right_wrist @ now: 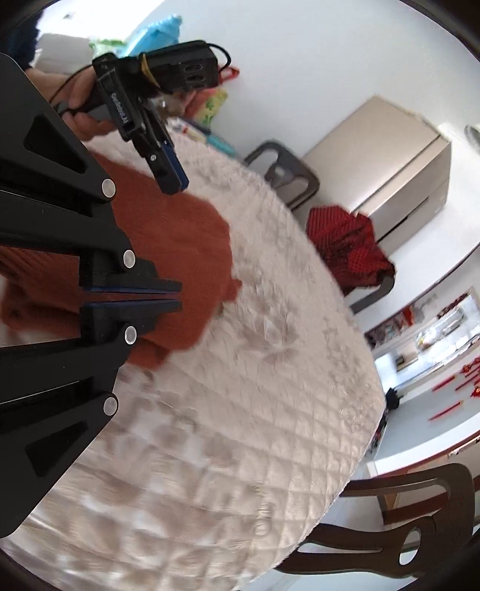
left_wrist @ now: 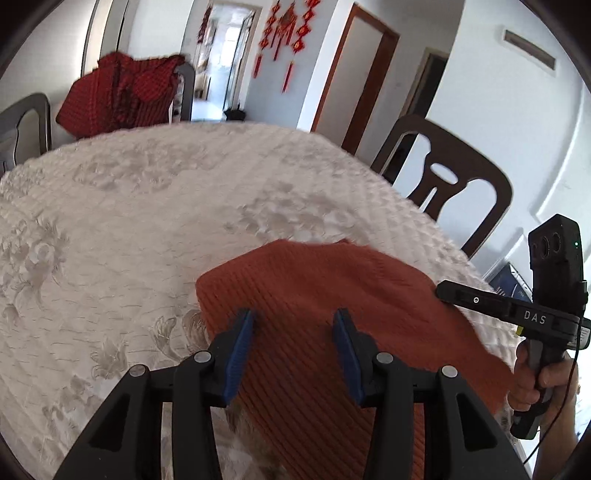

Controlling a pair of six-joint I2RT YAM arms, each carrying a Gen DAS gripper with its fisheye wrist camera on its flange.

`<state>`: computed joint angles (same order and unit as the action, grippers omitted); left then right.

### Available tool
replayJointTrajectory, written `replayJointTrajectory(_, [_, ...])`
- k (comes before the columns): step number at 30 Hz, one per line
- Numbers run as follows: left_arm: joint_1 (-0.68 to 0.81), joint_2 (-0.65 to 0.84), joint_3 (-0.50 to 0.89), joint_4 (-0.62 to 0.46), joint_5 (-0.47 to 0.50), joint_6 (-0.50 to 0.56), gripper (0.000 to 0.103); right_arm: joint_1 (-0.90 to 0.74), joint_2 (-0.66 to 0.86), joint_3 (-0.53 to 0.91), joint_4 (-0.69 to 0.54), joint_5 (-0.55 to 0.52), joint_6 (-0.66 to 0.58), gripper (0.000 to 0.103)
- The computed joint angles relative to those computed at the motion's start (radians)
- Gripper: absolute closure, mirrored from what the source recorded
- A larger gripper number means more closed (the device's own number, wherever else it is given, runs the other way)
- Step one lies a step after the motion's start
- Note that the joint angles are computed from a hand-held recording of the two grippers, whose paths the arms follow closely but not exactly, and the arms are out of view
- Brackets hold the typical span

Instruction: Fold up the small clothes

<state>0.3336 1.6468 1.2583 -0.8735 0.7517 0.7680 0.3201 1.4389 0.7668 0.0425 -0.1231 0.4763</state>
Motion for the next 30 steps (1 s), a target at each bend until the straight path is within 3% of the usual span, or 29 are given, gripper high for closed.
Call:
replayJointTrajectory(3, [-0.015, -0.001, -0.018, 0.021, -0.013, -0.004, 0.055, -0.031, 0.124, 0.067, -0.023, -0.023, -0.012, 0.102])
replayJointTrajectory(6, [0.014, -0.03, -0.021, -0.019, 0.005, 0.035, 0.055, -0.028, 0.088, 0.044, -0.022, -0.004, -0.015, 0.102])
replayJointTrajectory(12, [0.169, -0.093, -0.009, -0.285, 0.118, 0.328, 0.055, 0.082, -0.132, -0.059, -0.069, 0.099, -0.078, 0.101])
replayJointTrajectory(17, [0.305, -0.124, -0.029, -0.489, 0.128, 0.59, 0.056, 0.217, -0.229, -0.1, -0.15, 0.187, -0.143, 0.101])
replayJointTrajectory(21, [0.335, -0.156, -0.092, -0.486, 0.1, 0.643, 0.066, 0.258, -0.249, -0.156, -0.158, 0.195, -0.13, 0.101])
replayJointTrajectory(24, [0.322, -0.182, -0.156, -0.395, 0.075, 0.597, 0.067, 0.248, -0.225, -0.188, -0.138, 0.205, -0.117, 0.103])
replayJointTrajectory(30, [0.311, -0.192, -0.185, -0.337, 0.068, 0.563, 0.066, 0.239, -0.217, -0.216, -0.08, 0.19, -0.103, 0.103])
